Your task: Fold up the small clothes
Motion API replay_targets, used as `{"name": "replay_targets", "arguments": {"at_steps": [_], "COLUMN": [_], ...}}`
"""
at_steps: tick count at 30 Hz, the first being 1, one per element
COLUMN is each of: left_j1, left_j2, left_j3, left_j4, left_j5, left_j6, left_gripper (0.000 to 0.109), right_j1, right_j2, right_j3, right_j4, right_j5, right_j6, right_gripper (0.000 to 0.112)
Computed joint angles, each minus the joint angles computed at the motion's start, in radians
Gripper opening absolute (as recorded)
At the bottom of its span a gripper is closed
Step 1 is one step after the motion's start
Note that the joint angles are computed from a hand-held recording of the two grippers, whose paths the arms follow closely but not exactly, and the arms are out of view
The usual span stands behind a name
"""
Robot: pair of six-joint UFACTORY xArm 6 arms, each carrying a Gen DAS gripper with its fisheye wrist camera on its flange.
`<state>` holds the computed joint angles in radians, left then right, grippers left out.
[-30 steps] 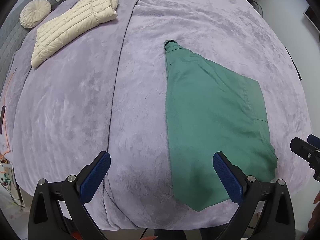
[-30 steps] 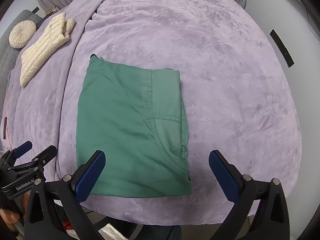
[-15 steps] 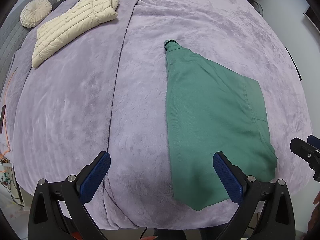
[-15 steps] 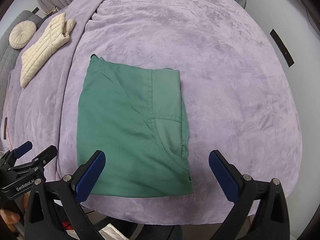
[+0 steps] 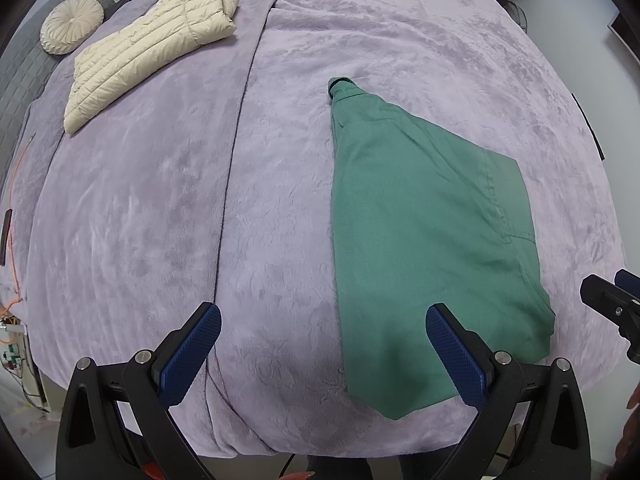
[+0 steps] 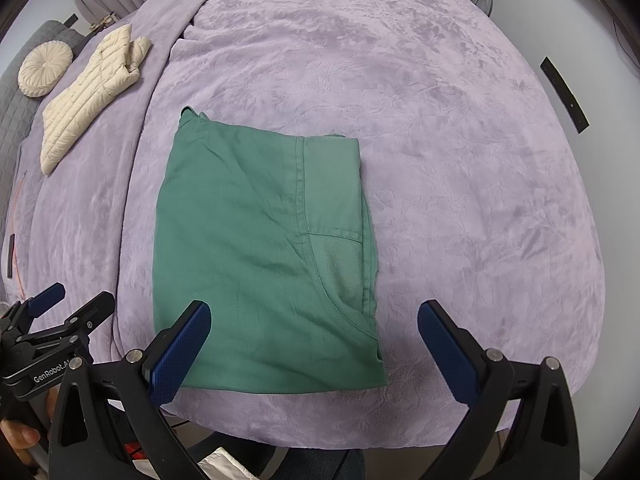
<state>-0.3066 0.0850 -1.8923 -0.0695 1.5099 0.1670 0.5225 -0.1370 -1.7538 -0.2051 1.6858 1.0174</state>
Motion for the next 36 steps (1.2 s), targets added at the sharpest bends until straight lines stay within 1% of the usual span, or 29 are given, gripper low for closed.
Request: {"name": "replay_targets", "arguments": {"at_steps": [23, 28, 30, 34, 36], "left_j1": [-0.006, -0.001, -0.004, -0.001, -0.001], "left_j2": [0.006, 0.027, 0.026, 0.002, 0.013], "left_j3": [-0.003, -0.023, -0.018, 0.018, 0.001], "left_j4": [0.018, 0.019, 0.033, 0.024, 0.01], "left_j5": [0.006, 0.022, 0.014, -0.045, -0.032], "left_j6": [-0.005, -0.003, -0.006, 0.0, 0.014], "left_gripper": [0.103, 0.103, 0.103, 0.103, 0.103], "right_j1": [0.002, 0.006, 0.009, -0.002, -0.011], "right_j2": [0.005, 0.007, 0.01, 0.014, 0.014], "right_j3": [-0.002, -0.002, -0.002, 0.003, 0.006], "right_j4": [0.001, 0.0, 0.001, 0.013, 0.019], "right_j5": [-0.005, -0.006, -0.007, -0.015, -0.019], "right_j6": [0.008, 0.013, 0.016, 0.006, -0.005], "right_gripper": [0.103, 0.103, 0.103, 0.103, 0.103]}}
